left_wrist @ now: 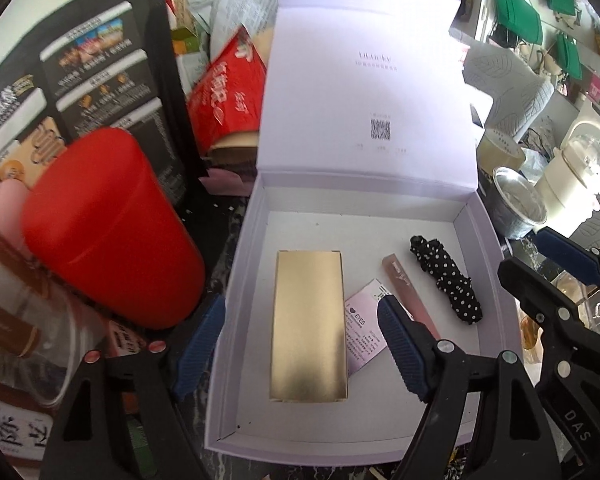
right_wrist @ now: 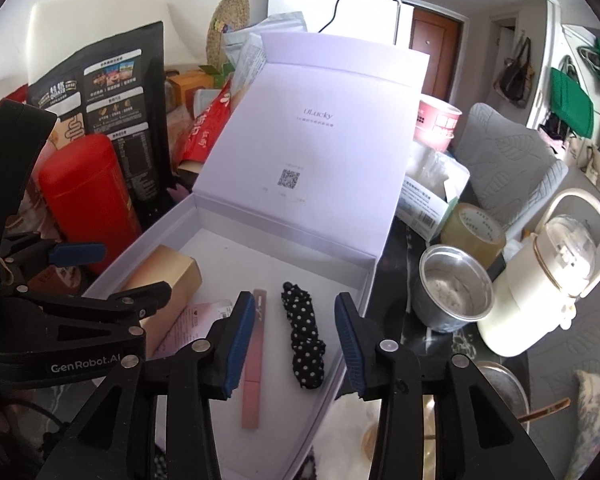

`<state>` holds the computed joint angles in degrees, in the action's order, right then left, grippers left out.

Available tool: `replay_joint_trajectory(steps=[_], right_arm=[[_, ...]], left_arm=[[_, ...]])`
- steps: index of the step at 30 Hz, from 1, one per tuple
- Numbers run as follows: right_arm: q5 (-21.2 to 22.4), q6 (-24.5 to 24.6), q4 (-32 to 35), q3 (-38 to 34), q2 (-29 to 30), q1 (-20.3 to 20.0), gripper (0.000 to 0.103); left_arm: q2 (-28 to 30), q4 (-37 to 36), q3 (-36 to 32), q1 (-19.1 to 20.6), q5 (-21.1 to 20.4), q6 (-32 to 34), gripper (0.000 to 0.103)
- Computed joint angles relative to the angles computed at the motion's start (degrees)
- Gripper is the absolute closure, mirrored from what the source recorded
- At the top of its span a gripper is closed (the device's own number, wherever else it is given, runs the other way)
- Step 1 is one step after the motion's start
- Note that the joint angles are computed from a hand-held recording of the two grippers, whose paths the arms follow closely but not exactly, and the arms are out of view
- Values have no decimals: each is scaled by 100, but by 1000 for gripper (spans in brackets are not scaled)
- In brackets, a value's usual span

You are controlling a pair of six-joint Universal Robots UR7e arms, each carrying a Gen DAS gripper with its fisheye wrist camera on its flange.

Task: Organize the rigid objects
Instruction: 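Lower the gold box and lipstick into the white box and open both grippers, then withdraw both grippers from the white box toward the black product box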

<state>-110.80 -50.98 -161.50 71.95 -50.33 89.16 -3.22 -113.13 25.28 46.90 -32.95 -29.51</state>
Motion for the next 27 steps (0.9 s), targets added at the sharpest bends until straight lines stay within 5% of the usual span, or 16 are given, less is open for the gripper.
replay_joint_trajectory(steps=[4,6,27], right_arm=[[41,28,14,142,-151,25,52],[59,11,-33,235,-229,38,49],[431,54,-399,1562,-1421,128,36]], left_arm=[[-254,-368,488,-76,95,-3,15],[-342,-500,662,-125,177,2,0],[-1712,-1454,3202,-803,593,-673,0]])
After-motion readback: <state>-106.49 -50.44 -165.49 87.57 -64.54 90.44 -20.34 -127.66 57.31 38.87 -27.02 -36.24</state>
